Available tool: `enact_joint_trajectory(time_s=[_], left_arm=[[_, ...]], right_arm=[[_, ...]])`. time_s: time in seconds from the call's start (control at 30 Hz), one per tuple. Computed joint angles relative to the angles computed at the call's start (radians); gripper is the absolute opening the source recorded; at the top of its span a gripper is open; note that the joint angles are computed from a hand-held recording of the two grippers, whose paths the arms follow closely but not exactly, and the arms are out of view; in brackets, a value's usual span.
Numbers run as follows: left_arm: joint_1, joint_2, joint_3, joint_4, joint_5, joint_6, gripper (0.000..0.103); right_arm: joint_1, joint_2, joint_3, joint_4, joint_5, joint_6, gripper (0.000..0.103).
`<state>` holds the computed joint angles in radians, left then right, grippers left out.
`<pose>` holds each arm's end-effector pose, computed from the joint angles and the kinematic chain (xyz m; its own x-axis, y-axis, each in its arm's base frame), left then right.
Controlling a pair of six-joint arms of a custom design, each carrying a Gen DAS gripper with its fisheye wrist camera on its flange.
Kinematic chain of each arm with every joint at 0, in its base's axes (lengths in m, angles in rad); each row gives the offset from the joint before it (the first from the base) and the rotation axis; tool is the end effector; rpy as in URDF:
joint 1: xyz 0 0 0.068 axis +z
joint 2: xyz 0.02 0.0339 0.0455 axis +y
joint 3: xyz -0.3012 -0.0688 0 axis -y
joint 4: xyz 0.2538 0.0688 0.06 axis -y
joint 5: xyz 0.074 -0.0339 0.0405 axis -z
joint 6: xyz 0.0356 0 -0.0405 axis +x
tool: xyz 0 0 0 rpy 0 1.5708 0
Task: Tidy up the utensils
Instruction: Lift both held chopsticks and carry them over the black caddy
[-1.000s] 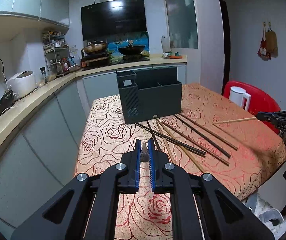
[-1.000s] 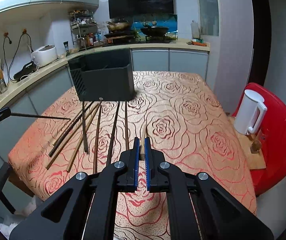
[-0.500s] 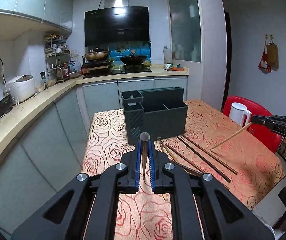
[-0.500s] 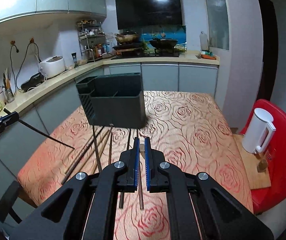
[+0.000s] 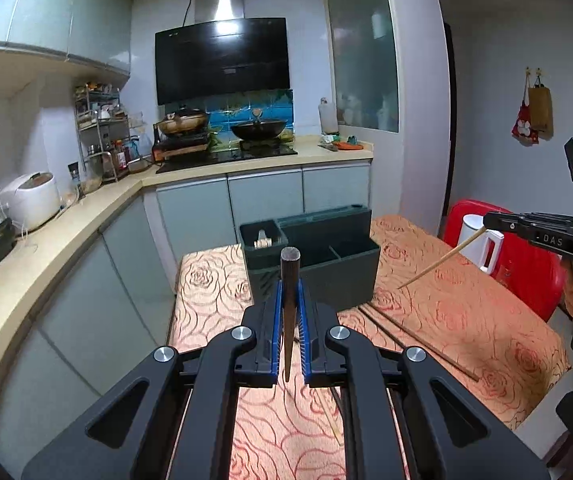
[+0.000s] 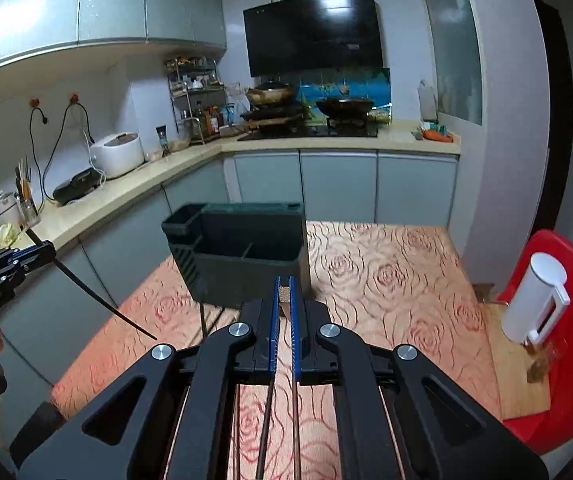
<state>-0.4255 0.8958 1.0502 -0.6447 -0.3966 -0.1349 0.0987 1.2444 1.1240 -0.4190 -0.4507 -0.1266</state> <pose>0.1583 -0.0566 0.3967 -0.4345 0.0607 -0.8986 0.0120 0.9980 0.0616 0.2707 0.0424 0.3734 -0.4489 -0.1587 -0.8794 -0.5215 0.8457 0.1136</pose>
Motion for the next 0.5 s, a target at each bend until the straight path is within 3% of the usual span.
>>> enact_joint_trajectory(time_s=[0.5], left_arm=[[0.1,0.245,0.333,0.027,0.126,0.104,0.007]], right_arm=[[0.074,0.177,0.331,-0.103,0.048,0.02,0.006]])
